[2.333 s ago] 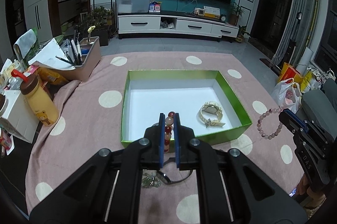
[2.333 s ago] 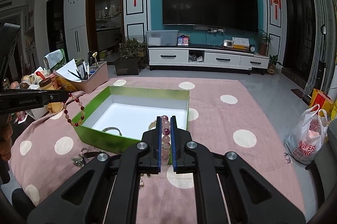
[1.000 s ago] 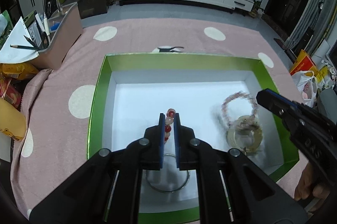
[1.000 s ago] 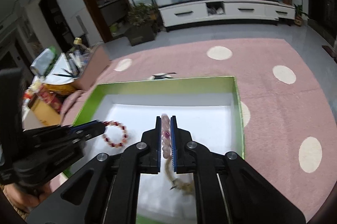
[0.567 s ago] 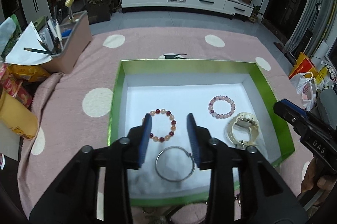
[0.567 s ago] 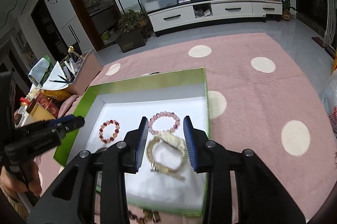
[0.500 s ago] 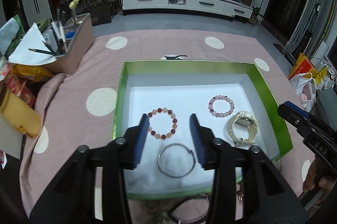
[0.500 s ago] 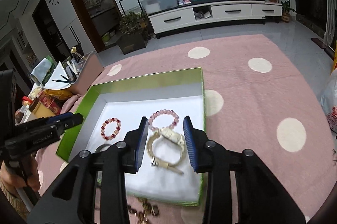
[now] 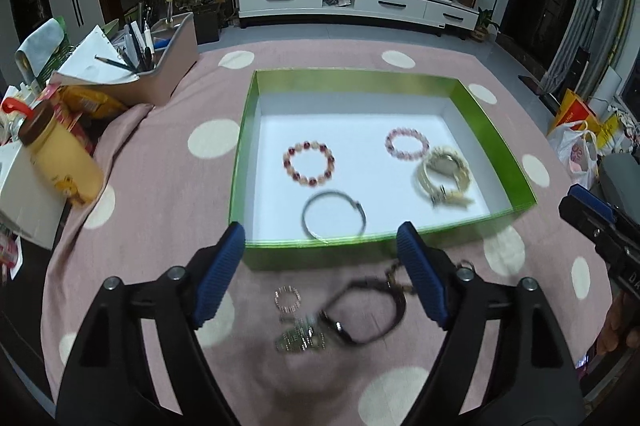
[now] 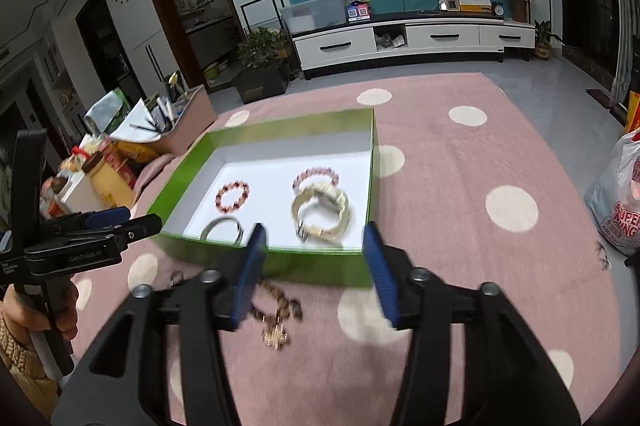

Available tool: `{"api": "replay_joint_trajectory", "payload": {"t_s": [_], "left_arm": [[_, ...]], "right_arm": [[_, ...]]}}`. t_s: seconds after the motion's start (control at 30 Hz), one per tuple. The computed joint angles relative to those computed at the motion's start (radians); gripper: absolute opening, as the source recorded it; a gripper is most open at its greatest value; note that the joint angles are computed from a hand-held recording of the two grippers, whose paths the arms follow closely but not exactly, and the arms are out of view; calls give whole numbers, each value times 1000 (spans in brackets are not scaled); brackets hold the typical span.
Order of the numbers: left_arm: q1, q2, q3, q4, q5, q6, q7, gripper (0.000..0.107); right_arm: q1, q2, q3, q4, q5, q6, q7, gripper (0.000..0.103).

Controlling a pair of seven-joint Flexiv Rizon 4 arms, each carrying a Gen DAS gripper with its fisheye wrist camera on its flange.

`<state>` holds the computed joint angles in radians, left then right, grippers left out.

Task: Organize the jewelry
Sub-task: 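Withdraw both open grippers from the box toward the remaining jewelry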

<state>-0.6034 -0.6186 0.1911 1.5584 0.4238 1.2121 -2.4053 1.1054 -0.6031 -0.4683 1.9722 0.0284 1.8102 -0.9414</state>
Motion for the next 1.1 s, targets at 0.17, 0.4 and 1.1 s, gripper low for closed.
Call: {"api": "replay_joint_trajectory", "payload": {"t_s": [0.17,0.4,1.1], "left_arm": [[-76,27,44,26,82,-35,-79,87],[-108,71,32,59,195,-76,-182,94],[-57,114,-47,118,281,-89,-271,95]], "right_arm": [[95,14,-60,62,21,-2,0,68],[134,19,-55,98,30,-5,6,71],[123,17,-11,93,-25,-31,34,71]]}}
